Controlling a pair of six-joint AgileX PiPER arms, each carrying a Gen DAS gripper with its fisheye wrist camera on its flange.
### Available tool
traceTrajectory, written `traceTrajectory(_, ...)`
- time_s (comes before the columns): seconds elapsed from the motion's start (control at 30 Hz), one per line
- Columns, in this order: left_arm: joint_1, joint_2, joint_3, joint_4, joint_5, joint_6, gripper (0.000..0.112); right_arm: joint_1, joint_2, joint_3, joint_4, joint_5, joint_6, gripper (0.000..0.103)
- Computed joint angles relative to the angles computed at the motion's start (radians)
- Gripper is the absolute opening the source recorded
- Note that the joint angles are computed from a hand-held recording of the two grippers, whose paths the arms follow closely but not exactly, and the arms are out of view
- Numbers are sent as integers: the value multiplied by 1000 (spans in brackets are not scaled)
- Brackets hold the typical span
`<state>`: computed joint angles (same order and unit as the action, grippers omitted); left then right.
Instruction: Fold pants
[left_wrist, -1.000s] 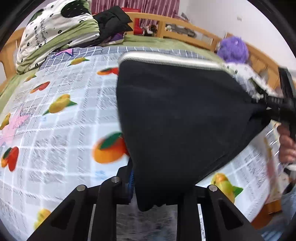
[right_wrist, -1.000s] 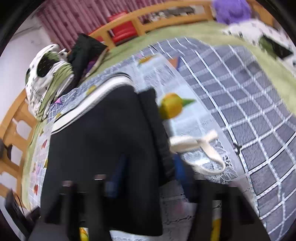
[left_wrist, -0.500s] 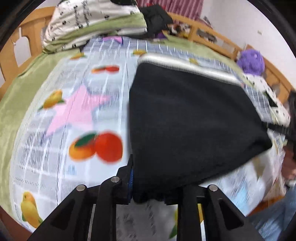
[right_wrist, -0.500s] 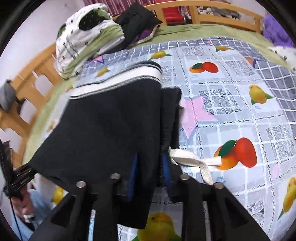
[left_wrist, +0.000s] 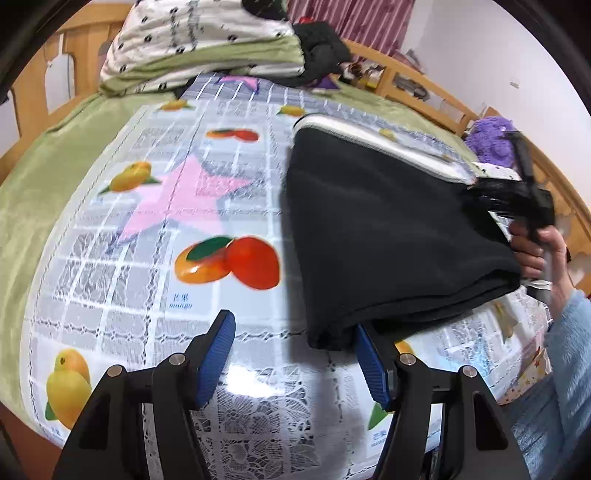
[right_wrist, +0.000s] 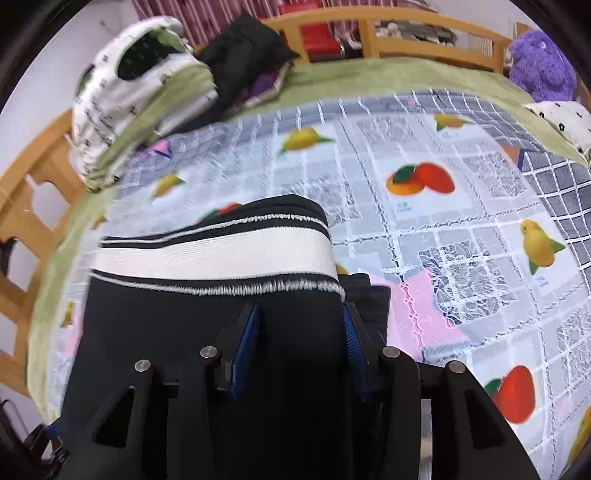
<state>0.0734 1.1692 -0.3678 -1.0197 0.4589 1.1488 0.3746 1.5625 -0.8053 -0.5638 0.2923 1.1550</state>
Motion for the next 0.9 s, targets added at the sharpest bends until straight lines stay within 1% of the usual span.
traceTrajectory(0.03, -5, -19, 10, 1, -6, 3, 62, 6, -15, 14, -46, -9, 26, 15)
traceTrajectory(0.07, -21, -50, 26, 9, -19, 1, 62, -8, -70, 53, -81, -59, 46, 11)
traceTrajectory(0.1, -20, -58, 29, 4, -13, 17, 62, -36, -160, 116, -76, -133, 78, 11)
traceTrajectory(0.13, -10, -68, 34, -10, 4, 44, 62, -55, -235, 160, -105, -167, 149, 11)
traceTrajectory(0.17, 5, -79, 39, -37, 21, 77, 62, -59, -271, 185, -173, -162, 207, 11)
traceTrajectory(0.2, 25, -86, 41, -58, 44, 108, 62, -41, -267, 184, -256, -116, 257, 11)
traceTrajectory(0.23, 49, -89, 40, -79, 74, 138, 62, -7, -225, 162, -300, -36, 278, 11)
traceTrajectory(0.27, 82, -88, 36, -96, 114, 166, 62, 5, -153, 152, -303, 4, 284, 12)
traceTrajectory(0.3, 108, -89, 36, -107, 141, 182, 62, 2, -118, 162, -312, 4, 331, 13)
traceTrajectory(0.33, 126, -95, 39, -117, 149, 188, 62, -21, -120, 181, -328, -36, 361, 15)
traceTrajectory(0.37, 134, -107, 43, -130, 140, 190, 62, -40, -149, 206, -304, -68, 352, 19)
traceTrajectory(0.43, 148, -116, 39, -145, 136, 179, 62, -37, -194, 218, -177, -48, 255, 23)
traceTrajectory(0.47, 176, -113, 31, -161, 172, 188, 62, -12, -256, 238, -148, -4, 246, 23)
traceTrajectory(0.5, 192, -103, 17, -172, 209, 188, 62, 30, -308, 252, -160, 49, 277, 24)
traceTrajectory(0.53, 173, -90, -1, -170, 212, 162, 62, 90, -346, 260, -212, 102, 349, 24)
traceTrajectory(0.57, 129, -85, -24, -146, 193, 102, 62, 190, -418, 283, -249, 176, 403, 24)
traceTrajectory(0.6, 93, -81, -40, -128, 175, 60, 62, 289, -450, 289, -300, 255, 482, 24)
traceTrajectory(0.67, -30, -68, -95, -68, 112, -68, 62, 486, -500, 307, -373, 378, 600, 24)
traceTrajectory(0.7, -94, -45, -126, -53, 79, -108, 62, 564, -498, 312, -419, 433, 685, 24)
traceTrajectory(0.73, -141, -19, -148, -66, 60, -108, 62, 642, -489, 330, -455, 455, 761, 24)
traceTrajectory(0.77, -186, 11, -167, -58, 31, -128, 62, 680, -475, 342, -471, 460, 797, 24)
traceTrajectory(0.8, -260, 61, -188, -13, -36, -189, 62, 697, -436, 353, -483, 438, 818, 24)
traceTrajectory(0.83, -309, 83, -193, 47, -81, -261, 62, 699, -402, 354, -484, 424, 820, 24)
traceTrajectory(0.87, -366, 123, -188, 109, -144, -325, 62, 697, -346, 355, -476, 411, 817, 22)
traceTrajectory(0.9, -400, 151, -174, 148, -187, -367, 62, 715, -291, 363, -502, 418, 838, 22)
